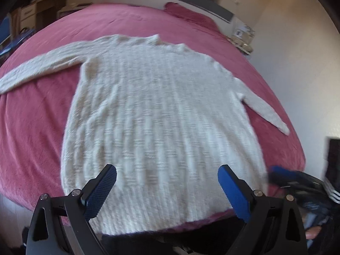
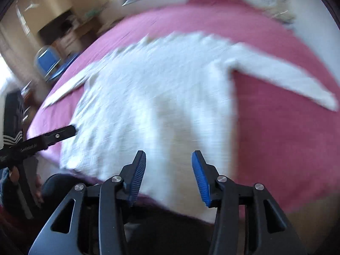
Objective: Fold clothes
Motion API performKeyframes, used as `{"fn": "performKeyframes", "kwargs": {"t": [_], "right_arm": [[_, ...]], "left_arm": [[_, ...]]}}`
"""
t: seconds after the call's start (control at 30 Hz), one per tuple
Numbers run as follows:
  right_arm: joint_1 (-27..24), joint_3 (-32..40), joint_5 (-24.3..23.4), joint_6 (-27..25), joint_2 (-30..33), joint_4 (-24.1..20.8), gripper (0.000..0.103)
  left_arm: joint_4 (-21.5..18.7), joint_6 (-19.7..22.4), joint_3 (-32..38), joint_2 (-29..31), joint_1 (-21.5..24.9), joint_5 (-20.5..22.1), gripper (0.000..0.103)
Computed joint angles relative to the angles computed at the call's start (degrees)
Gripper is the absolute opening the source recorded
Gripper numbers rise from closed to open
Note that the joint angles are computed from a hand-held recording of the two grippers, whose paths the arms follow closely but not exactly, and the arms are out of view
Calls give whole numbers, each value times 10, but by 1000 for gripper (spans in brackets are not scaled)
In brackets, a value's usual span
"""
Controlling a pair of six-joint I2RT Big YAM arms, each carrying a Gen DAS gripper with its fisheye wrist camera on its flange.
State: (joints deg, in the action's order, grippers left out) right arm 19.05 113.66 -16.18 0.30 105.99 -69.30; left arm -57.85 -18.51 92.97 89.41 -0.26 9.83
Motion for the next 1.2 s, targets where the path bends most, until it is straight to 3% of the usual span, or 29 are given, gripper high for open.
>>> {"fn": "performKeyframes", "kwargs": {"t": [0.03, 0.07, 0.27, 0.37, 0.47, 0.5, 0.57, 0.7, 0.77, 0.93, 1.07, 1.2], "right_arm": [[7, 12, 10, -12, 7, -30, 49], [22, -1, 22, -44, -1, -32, 49], [84, -143, 87, -220, -52, 93, 49], [91, -131, 79, -236, -25, 102, 50], [102, -121, 102, -273, -3, 105, 51], [102, -131, 102, -285, -9, 108, 59], [107, -140, 106, -299, -8, 129, 60], [96, -114, 88, -280, 10, 124, 60], [89, -106, 77, -268, 14, 125, 60], [64, -54, -20, -206, 36, 86, 60], [60, -82, 3, -153, 7, 117, 60], [57, -56, 30, -127, 33, 116, 61]], "left_arm": [[-2, 5, 2, -4, -2, 2, 98], [-1, 8, 1, -7, -2, 6, 98], [0, -7, -11, -3, 5, 26, 98], [0, -10, -34, -2, 9, 30, 98], [12, -10, -59, -7, 23, 44, 98], [20, -19, -66, -8, 32, 59, 98], [49, -49, -83, -18, 48, 88, 98], [97, -93, -109, -30, 70, 141, 98], [95, -107, -110, -27, 75, 144, 98], [130, -127, -123, -34, 80, 169, 98], [149, -148, -131, -35, 87, 182, 98], [105, -108, -106, -16, 72, 204, 98]]}}
